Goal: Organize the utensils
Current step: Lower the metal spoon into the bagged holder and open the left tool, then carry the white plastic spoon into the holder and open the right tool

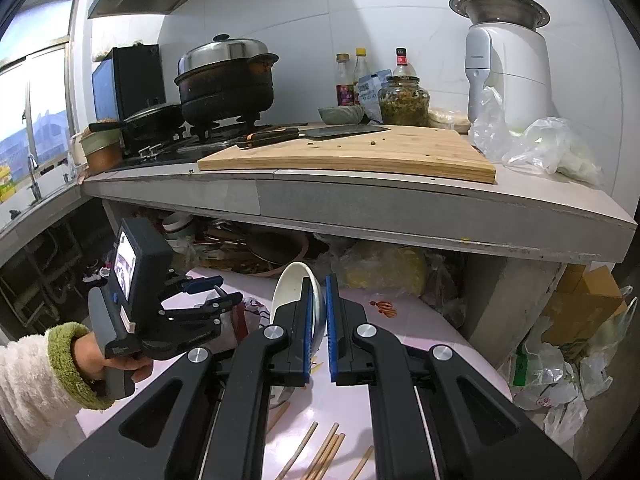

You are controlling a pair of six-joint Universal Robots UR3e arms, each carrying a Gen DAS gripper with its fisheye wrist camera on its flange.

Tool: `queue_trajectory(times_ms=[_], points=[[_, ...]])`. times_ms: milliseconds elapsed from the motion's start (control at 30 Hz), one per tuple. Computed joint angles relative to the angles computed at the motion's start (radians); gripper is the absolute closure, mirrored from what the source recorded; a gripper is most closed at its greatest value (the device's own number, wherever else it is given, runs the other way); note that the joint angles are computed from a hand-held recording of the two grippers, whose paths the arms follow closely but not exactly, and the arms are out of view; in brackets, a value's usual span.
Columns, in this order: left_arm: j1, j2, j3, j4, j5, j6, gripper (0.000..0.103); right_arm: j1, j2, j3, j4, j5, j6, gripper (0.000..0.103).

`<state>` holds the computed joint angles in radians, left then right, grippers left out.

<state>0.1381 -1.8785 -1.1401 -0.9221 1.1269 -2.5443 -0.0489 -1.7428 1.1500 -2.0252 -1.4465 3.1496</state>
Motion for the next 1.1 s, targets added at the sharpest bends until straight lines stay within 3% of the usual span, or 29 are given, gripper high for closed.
queue_trajectory(times_ms=[400,467,867,1100], points=[[0.004,0.027,-0.036,0.000,0.020,0.010,0.067,0.016,-0.018,-0.036,0.039,-0.030,0.008,0.096],[0.013,0.035,-0.035,-0.003,0.011,0.004,0.060,0.022,-0.011,-0.050,0.044,-0.038,0.013,0.096],[0.193,0.104,0.014,-0.146,-0.189,-0.028,0.041,0.105,0.136,-0.257,0.075,-0.114,0.052,0.096],[0.404,0.259,-0.142,-0.200,-0.324,0.019,0.032,0.241,0.411,-0.572,0.097,-0.298,0.046,0.096]])
